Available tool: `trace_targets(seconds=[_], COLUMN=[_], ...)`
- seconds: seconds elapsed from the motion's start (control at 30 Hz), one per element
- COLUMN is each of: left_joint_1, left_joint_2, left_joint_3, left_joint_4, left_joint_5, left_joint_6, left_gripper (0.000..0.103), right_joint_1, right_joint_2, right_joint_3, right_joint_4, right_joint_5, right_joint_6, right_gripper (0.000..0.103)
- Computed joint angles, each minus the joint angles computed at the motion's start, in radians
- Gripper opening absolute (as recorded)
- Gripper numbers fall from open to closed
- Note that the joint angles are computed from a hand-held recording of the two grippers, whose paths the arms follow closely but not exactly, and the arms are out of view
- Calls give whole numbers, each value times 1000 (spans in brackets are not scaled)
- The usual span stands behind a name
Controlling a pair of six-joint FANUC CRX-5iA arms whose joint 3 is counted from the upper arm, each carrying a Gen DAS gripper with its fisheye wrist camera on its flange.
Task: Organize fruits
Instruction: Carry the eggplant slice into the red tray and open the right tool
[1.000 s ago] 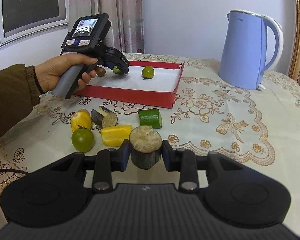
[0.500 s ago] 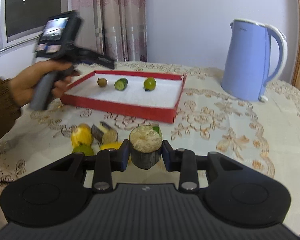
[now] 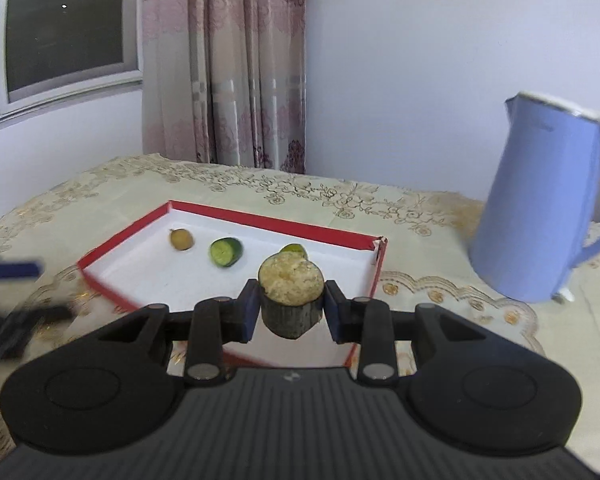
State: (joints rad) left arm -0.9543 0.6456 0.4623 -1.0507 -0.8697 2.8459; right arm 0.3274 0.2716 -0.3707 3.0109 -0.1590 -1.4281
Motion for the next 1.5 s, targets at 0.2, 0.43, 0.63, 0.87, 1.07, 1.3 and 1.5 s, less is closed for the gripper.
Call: trace_targets(seconds=[0.2,0.43,0.63,0.87,1.07,1.3,1.5], left_joint_1=[-13,-10,-9,-8,-13,-22,0], left_joint_2=[-12,-23,-34,-36,-44,-65,-73], left_joint_3=[-31,-56,-75,-82,-89,-114,-139], left_joint_4=[8,8,18,32,27,15,70], left_joint_5=[-2,-35,-14,0,-4,44,150], left_joint_6=[-7,46,44,30,42,24,-12], left_gripper=[71,71,71,71,71,71,71], right_joint_1=[-1,52,66,88,100,107,71], right_joint_2=[134,223,249,270,268,180,-25], right_joint_3=[94,109,129,135,131,46,-146], right_joint_4=[-267,-660,-754,-867,-874,-766,-394], right_joint_5=[42,-18,-23,-59,-74,-145,-189], right_joint_6=[246,601,693,793,814,706,367], right_gripper=[32,32,32,31,47,48,51])
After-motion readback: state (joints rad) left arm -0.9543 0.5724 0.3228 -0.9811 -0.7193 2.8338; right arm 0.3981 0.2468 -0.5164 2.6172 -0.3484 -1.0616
